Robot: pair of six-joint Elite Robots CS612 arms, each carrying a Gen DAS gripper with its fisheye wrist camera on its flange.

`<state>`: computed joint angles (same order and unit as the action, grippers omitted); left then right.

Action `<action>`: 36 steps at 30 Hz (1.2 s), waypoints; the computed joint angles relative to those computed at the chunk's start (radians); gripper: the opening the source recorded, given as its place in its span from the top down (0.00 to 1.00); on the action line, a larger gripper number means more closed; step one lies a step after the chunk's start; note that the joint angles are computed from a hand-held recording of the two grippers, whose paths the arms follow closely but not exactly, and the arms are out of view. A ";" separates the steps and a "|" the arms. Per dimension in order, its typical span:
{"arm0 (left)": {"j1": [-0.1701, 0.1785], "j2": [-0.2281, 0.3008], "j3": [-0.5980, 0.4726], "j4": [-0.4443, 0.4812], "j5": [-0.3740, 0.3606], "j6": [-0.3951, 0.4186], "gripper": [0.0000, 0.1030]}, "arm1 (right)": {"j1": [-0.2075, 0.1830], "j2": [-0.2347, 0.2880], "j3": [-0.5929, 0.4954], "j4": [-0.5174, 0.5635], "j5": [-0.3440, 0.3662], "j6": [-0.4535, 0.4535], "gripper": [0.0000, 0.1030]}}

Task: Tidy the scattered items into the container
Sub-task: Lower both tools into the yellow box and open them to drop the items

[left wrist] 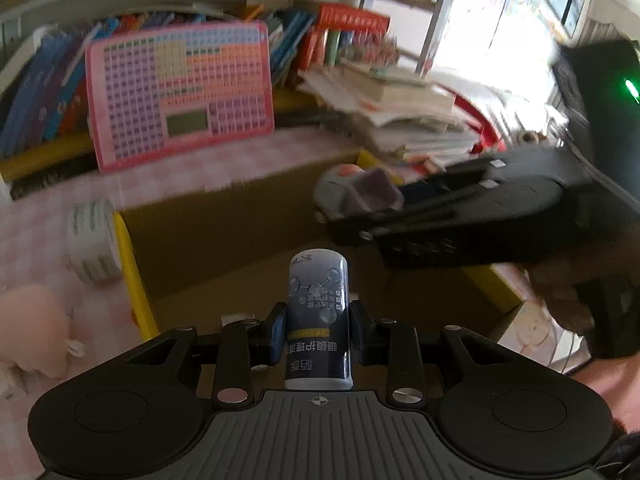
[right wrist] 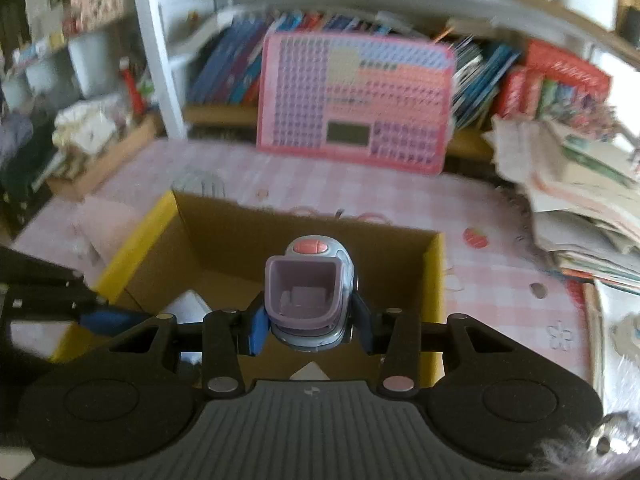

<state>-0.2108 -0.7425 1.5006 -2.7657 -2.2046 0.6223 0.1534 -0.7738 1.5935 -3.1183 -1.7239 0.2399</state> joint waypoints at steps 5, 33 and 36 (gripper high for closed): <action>-0.013 0.003 0.006 0.010 0.064 0.013 0.70 | -0.004 0.039 -0.074 0.117 0.043 -0.037 0.61; -0.019 -0.025 0.110 -0.323 0.155 -0.070 0.26 | -0.015 0.038 -0.052 0.050 0.108 -0.001 0.34; -0.011 -0.032 0.130 -0.382 0.161 -0.094 0.18 | -0.008 0.018 -0.015 -0.014 0.082 0.018 0.30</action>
<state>-0.2216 -0.7750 1.6306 -3.1478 -2.0433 0.5281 0.1457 -0.7554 1.5785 -3.1322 -1.6417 0.2577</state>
